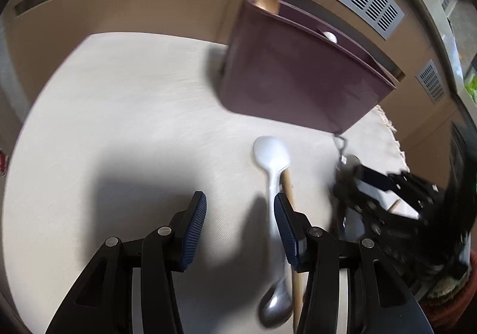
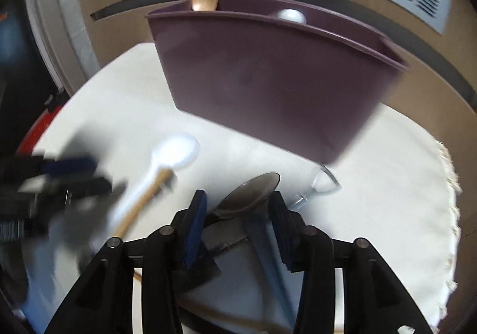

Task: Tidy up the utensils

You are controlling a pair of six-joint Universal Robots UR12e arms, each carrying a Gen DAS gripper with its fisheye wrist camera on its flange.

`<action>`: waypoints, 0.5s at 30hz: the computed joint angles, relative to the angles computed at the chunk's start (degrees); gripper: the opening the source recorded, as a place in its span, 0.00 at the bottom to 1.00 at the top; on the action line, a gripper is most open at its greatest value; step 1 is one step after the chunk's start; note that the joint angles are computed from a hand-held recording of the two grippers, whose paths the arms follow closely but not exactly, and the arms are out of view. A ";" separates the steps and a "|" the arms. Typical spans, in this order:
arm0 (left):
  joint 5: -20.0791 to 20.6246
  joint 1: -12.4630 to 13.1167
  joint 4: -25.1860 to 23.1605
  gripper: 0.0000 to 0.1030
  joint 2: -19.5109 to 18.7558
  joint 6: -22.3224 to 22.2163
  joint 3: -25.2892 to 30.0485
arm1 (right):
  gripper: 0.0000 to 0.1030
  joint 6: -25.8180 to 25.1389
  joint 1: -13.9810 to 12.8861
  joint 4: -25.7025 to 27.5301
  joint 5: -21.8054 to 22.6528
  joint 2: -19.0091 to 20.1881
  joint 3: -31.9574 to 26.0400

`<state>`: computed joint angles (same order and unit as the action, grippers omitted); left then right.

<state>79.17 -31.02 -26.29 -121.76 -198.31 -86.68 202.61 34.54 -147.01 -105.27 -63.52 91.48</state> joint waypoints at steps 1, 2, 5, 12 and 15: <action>-0.38 -0.12 -0.67 0.47 -0.60 0.71 1.04 | 0.40 0.25 -0.19 -0.54 -0.65 -0.85 1.17; -0.37 -0.27 -1.39 0.47 -1.08 1.38 1.95 | 0.39 0.88 -0.41 -1.43 -0.67 -1.97 2.62; 2.00 -1.21 -5.25 0.46 -3.12 3.06 6.09 | 0.38 2.69 -1.34 -6.20 2.27 -4.72 6.53; 9.23 -3.33 -14.12 0.46 -6.57 4.48 13.96 | 0.39 7.99 -2.17 -11.72 3.32 -7.79 11.24; 11.04 -4.02 -12.72 0.34 -6.34 6.87 13.10 | 0.39 10.41 -2.43 -13.24 4.91 -7.22 11.31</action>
<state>90.21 -35.04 -39.01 -128.10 -191.44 -73.59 213.02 32.10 -160.25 -100.35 -70.74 102.79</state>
